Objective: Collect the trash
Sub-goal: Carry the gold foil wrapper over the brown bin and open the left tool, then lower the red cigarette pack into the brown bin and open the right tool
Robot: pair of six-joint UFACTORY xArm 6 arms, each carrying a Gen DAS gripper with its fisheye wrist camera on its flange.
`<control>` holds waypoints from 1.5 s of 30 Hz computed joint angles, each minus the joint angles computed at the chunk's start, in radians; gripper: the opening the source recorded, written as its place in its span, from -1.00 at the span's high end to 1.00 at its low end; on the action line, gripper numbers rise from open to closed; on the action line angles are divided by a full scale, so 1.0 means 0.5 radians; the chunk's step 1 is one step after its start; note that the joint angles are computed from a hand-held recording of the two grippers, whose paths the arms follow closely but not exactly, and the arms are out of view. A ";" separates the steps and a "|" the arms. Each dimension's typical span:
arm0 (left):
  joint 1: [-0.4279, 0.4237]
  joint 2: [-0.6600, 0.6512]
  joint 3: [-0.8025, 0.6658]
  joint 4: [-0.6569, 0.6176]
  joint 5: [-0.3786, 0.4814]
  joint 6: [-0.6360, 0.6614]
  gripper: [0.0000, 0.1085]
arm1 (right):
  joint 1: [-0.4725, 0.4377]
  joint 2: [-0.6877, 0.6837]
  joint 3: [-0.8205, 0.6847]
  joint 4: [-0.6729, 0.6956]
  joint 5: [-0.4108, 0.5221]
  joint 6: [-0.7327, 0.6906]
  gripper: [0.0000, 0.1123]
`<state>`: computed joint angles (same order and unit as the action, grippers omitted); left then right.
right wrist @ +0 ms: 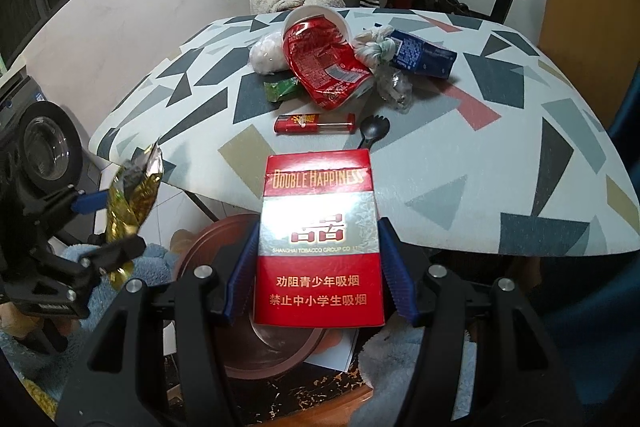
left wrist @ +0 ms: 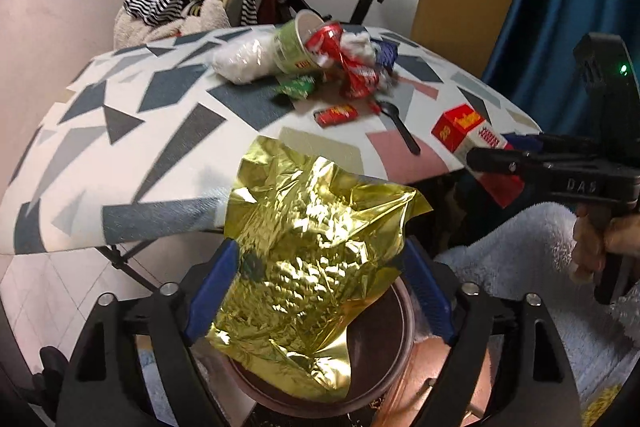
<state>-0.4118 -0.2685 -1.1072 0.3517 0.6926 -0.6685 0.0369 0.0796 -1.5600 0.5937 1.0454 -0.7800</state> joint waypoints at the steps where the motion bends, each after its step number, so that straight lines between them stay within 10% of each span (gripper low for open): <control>1: 0.001 0.013 -0.001 -0.007 -0.001 0.008 -0.71 | -0.003 -0.002 0.002 0.002 0.002 -0.001 -0.04; 37: 0.171 -0.345 0.403 0.523 -0.024 -0.397 -0.75 | 0.346 -0.076 0.593 -0.008 -0.151 -0.099 -0.06; 39: 0.164 -0.341 0.401 0.536 -0.021 -0.389 -0.76 | 0.369 -0.084 0.608 -0.003 -0.177 -0.090 -0.48; 45: 0.166 -0.339 0.400 0.557 0.007 -0.425 -0.76 | 0.376 -0.139 0.675 -0.008 -0.269 -0.123 -0.73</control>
